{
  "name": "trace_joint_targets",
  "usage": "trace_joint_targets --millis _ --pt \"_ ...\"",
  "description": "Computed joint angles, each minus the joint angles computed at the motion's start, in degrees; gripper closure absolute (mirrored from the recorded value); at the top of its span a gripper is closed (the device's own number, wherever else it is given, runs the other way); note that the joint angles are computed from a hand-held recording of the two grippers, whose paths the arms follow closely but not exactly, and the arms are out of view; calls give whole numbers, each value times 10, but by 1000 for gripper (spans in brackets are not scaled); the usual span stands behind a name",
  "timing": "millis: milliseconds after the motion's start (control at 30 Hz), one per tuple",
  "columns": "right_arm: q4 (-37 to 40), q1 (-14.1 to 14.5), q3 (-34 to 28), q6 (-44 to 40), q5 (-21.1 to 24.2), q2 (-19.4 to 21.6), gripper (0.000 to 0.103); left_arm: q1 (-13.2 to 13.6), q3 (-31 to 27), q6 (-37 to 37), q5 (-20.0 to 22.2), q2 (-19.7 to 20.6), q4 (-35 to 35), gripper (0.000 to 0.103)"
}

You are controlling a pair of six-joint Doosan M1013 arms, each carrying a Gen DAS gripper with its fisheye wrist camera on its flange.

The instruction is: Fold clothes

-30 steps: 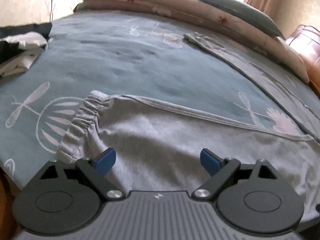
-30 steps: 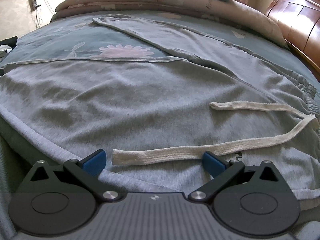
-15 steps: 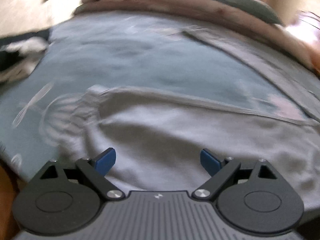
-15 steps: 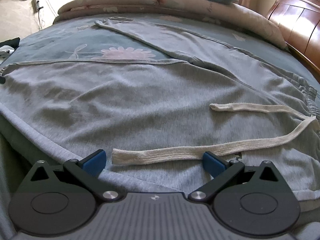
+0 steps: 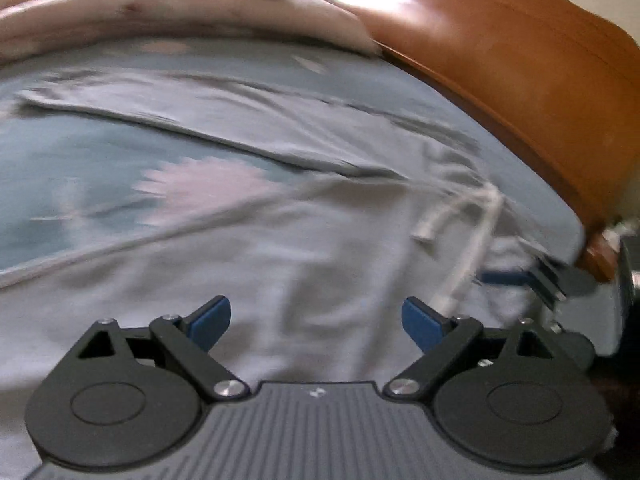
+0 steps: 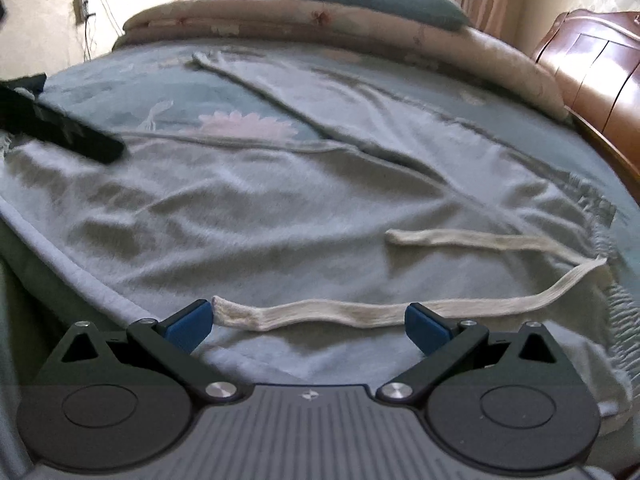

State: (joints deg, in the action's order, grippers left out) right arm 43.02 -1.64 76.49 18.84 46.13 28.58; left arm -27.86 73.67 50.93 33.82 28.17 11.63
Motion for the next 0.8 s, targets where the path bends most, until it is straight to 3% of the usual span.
trace_joint_targets --millis 133,267,333,533,633,800 --pt "15 -9 -12 7 5 9 0 -4 -33 61 16 28 -63 11" --pt "-19 -15 -30 64 17 23 0 -7 -46 11 56 42 -50 11" --pt "-35 -20 -35 87 27 29 0 -11 -38 -13 52 41 -30 9" --pt "-6 -45 -26 58 54 22 0 -22 -35 -64 65 39 19 6" --pt "21 -52 -42 67 49 28 0 -23 -41 -75 68 43 26 3" --pt "-23 -47 -97 164 5 61 0 -22 -41 -84 65 44 25 3"
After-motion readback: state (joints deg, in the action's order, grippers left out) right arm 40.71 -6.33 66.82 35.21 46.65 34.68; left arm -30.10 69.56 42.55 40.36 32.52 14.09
